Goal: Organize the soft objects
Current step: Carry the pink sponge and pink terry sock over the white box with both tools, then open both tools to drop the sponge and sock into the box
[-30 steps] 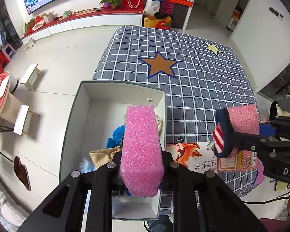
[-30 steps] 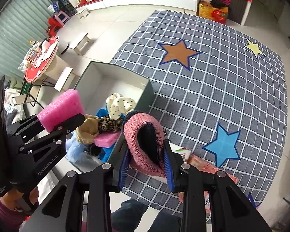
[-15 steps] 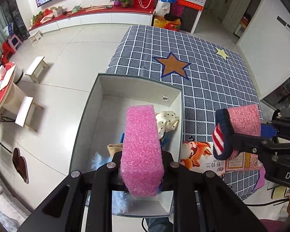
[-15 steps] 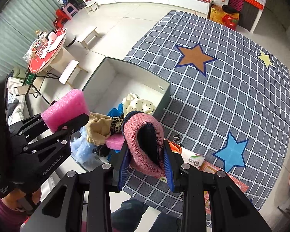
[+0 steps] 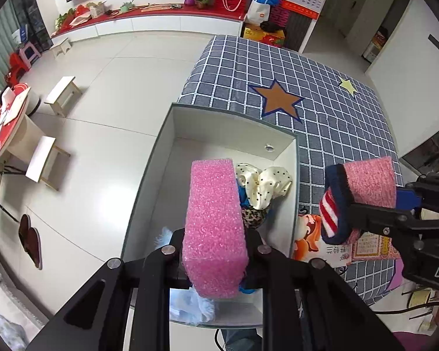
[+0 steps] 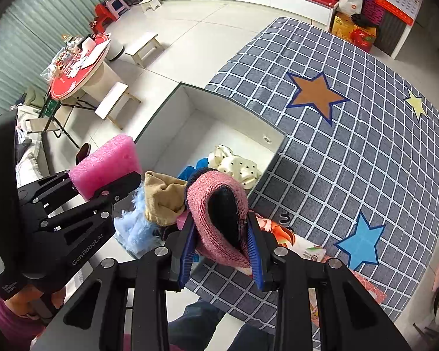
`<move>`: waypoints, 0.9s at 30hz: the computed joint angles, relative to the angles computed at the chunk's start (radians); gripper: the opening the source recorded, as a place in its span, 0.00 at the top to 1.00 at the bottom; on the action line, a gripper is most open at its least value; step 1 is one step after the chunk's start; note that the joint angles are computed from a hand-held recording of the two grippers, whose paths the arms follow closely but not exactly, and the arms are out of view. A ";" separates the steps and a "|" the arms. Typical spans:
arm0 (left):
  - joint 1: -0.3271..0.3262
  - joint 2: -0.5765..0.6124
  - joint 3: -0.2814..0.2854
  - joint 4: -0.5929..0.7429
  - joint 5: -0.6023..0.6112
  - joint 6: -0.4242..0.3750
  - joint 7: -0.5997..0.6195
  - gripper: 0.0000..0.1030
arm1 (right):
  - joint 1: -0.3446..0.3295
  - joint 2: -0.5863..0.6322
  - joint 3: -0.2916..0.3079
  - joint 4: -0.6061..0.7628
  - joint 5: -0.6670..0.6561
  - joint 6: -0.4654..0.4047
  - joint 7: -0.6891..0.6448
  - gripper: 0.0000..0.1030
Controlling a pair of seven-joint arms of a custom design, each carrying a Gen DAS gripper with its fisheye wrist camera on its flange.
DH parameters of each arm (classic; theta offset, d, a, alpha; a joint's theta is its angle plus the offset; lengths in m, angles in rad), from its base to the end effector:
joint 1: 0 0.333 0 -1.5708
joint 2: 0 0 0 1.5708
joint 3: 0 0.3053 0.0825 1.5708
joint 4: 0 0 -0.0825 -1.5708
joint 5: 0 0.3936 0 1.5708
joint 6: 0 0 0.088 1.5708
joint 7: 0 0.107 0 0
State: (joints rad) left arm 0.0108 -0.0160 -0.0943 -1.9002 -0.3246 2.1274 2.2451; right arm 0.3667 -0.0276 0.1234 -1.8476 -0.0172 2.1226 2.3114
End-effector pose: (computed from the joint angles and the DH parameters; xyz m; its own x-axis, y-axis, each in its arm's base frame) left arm 0.5861 -0.0635 0.5162 -0.5926 -0.7991 0.1018 -0.7717 0.5269 -0.3563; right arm 0.5221 0.2785 0.5473 -0.2150 -0.9587 -0.1861 -0.9382 0.2557 -0.2332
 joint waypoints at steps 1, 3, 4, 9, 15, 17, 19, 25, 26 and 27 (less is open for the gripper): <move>0.001 0.004 0.001 0.004 0.001 0.000 -0.002 0.78 | 0.000 0.005 0.000 0.005 0.000 -0.001 -0.003 0.67; 0.004 0.011 0.002 0.009 0.004 -0.001 -0.005 0.78 | 0.002 0.019 0.000 0.022 0.000 -0.005 -0.010 0.67; 0.005 0.013 0.001 0.011 0.005 0.001 -0.008 0.78 | 0.003 0.026 -0.001 0.029 0.001 -0.006 -0.013 0.67; 0.011 0.029 -0.001 0.020 0.014 -0.001 -0.018 0.78 | 0.009 0.054 -0.005 0.060 0.004 -0.016 -0.028 0.67; 0.013 0.045 -0.008 0.028 0.027 -0.003 -0.032 0.78 | 0.014 0.078 -0.012 0.082 0.011 -0.026 -0.043 0.67; 0.012 0.050 -0.011 0.032 0.032 -0.005 -0.038 0.78 | 0.013 0.084 -0.015 0.086 0.017 -0.026 -0.045 0.67; 0.012 0.054 -0.014 0.033 0.037 -0.006 -0.040 0.78 | 0.013 0.088 -0.017 0.088 0.023 -0.025 -0.046 0.67; 0.011 0.070 -0.019 0.039 0.056 -0.025 -0.056 0.78 | 0.009 0.105 -0.023 0.093 0.045 -0.024 -0.055 0.67; 0.011 0.073 -0.021 0.040 0.057 -0.028 -0.056 0.78 | 0.008 0.112 -0.024 0.097 0.050 -0.027 -0.059 0.67; 0.011 0.075 -0.022 0.041 0.057 -0.031 -0.054 0.78 | 0.007 0.116 -0.025 0.099 0.053 -0.029 -0.061 0.67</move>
